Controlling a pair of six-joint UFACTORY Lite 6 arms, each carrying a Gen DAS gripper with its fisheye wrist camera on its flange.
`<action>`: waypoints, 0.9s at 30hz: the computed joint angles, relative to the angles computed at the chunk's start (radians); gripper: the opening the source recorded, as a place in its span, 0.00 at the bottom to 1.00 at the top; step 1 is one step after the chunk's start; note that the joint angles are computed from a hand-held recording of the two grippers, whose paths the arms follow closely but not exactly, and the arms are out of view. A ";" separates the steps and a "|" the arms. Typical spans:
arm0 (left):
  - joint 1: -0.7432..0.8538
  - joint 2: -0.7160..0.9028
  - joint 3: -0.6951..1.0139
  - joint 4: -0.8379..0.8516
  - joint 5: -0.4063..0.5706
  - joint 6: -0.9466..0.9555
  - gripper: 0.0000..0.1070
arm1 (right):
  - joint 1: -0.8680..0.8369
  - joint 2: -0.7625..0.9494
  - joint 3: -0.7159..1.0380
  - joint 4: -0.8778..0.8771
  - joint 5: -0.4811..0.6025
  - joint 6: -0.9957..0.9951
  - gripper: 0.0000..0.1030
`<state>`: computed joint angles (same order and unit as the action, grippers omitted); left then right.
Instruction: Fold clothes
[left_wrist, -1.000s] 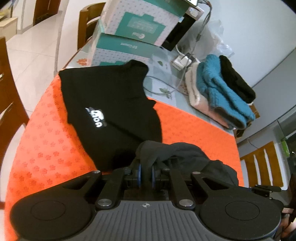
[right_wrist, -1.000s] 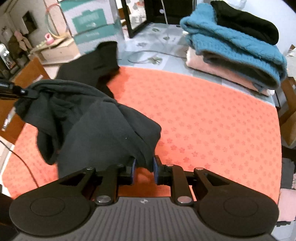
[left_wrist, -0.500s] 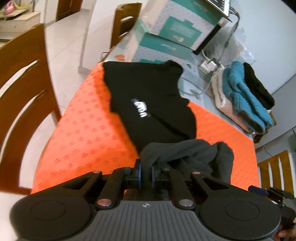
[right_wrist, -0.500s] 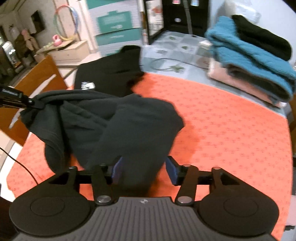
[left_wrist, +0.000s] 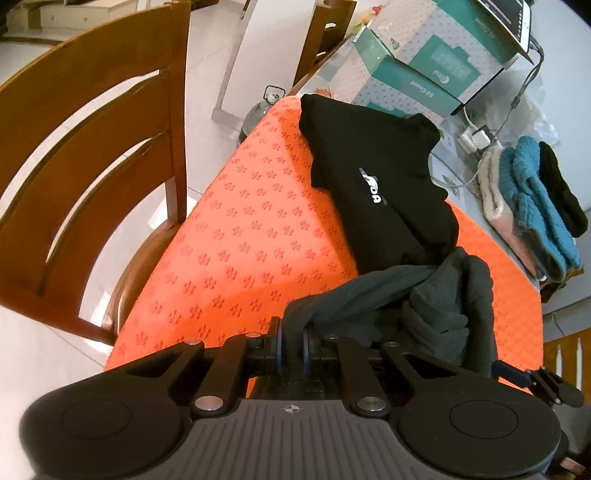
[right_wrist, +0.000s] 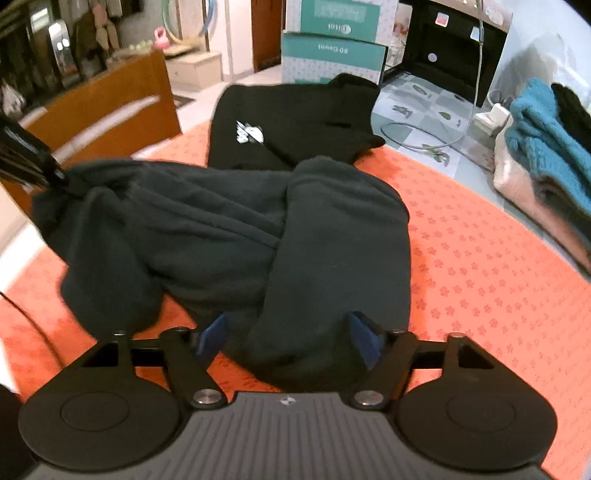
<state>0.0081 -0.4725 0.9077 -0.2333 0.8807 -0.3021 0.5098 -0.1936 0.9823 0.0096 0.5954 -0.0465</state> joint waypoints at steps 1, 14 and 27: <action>-0.001 0.001 0.000 0.001 -0.003 -0.002 0.12 | 0.005 0.008 -0.006 -0.032 -0.011 0.027 0.43; 0.012 0.037 -0.017 -0.019 -0.039 0.001 0.12 | -0.626 -0.058 -0.010 0.314 0.108 -0.391 0.17; 0.041 -0.003 0.014 -0.028 0.003 -0.021 0.41 | -0.676 -0.027 0.017 0.439 0.171 -0.484 0.40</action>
